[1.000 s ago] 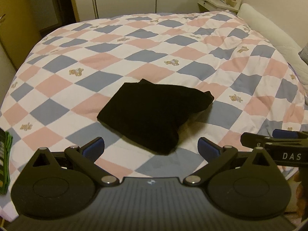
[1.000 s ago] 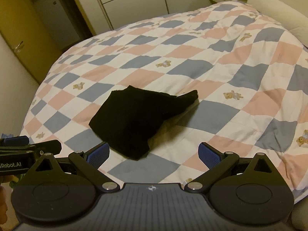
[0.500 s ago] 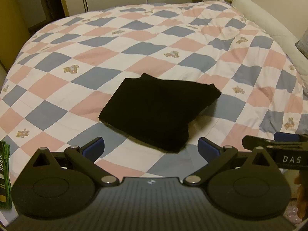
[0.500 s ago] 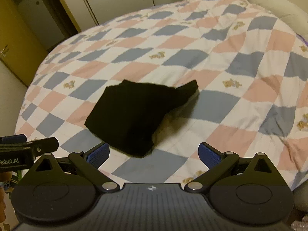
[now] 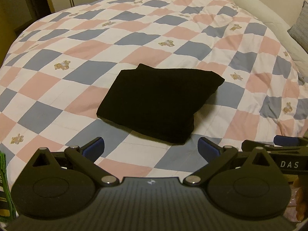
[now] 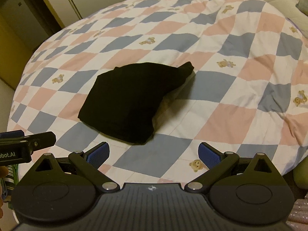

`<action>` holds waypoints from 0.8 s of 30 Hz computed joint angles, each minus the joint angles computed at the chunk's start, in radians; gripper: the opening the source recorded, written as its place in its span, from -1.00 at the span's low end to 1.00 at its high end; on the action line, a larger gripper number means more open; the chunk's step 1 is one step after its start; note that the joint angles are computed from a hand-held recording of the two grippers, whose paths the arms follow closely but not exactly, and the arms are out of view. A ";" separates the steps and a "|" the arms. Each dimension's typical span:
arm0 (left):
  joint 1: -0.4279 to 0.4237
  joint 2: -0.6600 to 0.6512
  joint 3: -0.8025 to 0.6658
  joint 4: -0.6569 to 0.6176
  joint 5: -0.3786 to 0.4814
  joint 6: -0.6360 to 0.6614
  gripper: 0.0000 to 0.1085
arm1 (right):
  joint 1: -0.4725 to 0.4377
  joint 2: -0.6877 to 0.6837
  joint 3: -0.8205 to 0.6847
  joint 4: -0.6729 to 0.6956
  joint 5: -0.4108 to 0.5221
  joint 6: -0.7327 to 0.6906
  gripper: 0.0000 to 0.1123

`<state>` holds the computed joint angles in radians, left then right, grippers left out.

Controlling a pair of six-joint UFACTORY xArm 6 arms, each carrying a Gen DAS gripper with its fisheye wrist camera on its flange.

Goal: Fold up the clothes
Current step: 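Move both grippers toward the crumpled black trousers on the quilt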

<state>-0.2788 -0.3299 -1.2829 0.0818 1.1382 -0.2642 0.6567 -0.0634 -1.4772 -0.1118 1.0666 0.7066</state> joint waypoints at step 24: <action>0.005 0.083 -0.057 0.040 0.041 -0.113 0.88 | -0.044 0.125 -0.116 0.101 0.025 -0.179 0.80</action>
